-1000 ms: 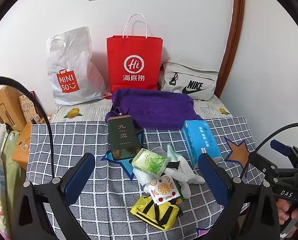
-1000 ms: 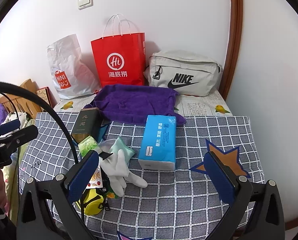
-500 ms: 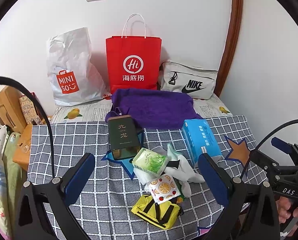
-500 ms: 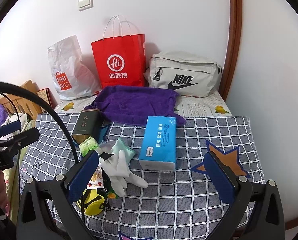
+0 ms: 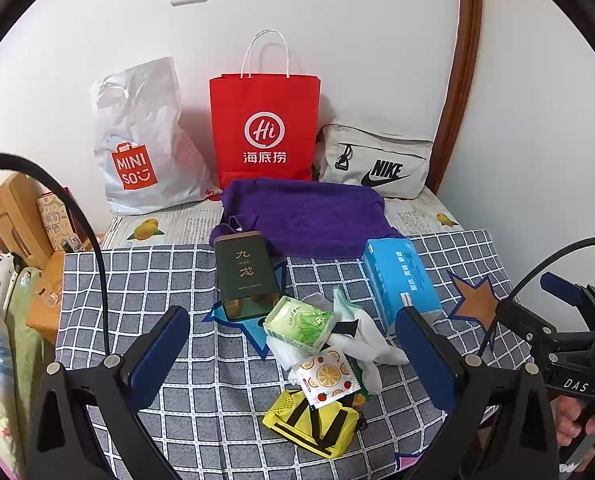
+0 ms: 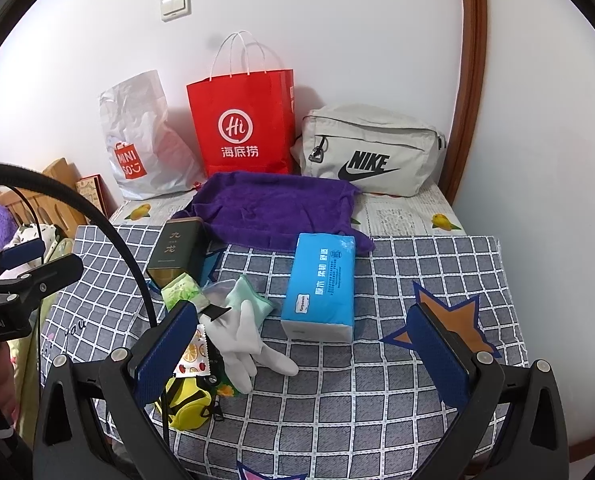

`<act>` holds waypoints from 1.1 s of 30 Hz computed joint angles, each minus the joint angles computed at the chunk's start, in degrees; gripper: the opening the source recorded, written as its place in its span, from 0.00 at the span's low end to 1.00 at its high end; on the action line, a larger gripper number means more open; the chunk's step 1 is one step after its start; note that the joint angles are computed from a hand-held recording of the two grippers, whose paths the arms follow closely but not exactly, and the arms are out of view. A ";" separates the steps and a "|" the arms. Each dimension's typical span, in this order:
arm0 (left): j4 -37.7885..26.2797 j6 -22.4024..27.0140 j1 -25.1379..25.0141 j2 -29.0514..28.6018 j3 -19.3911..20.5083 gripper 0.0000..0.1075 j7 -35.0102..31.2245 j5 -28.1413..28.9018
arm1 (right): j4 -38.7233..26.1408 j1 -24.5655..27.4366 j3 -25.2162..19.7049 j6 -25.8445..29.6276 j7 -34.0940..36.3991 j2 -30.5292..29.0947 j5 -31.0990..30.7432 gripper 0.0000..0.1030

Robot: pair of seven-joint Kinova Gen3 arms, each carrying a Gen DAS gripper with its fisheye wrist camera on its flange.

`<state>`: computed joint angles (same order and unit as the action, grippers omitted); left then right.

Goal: Organize soft objects

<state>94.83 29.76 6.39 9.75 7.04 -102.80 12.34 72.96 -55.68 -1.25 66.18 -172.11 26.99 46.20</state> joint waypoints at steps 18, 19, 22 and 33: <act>0.49 -0.48 -0.16 -0.31 0.01 0.96 -0.78 0.50 | 0.43 0.01 0.00 -0.55 -0.43 -0.07 0.19 1.00; 0.58 -0.50 -0.21 -0.37 0.02 0.96 -0.86 0.56 | 0.42 0.01 -0.01 -0.55 -0.43 -0.07 0.19 1.00; 0.66 -0.61 -0.22 -0.39 0.03 0.96 -1.01 0.63 | 0.55 0.03 0.00 -0.66 -0.54 -0.12 0.28 1.00; 1.27 -0.73 -1.52 -0.49 0.72 0.96 -4.56 3.63 | 1.06 0.00 -0.03 -0.91 -0.94 -0.29 0.63 1.00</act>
<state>96.10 29.03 4.87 9.26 7.76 -107.36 15.97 74.02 -55.67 -1.28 65.27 -173.05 26.70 46.83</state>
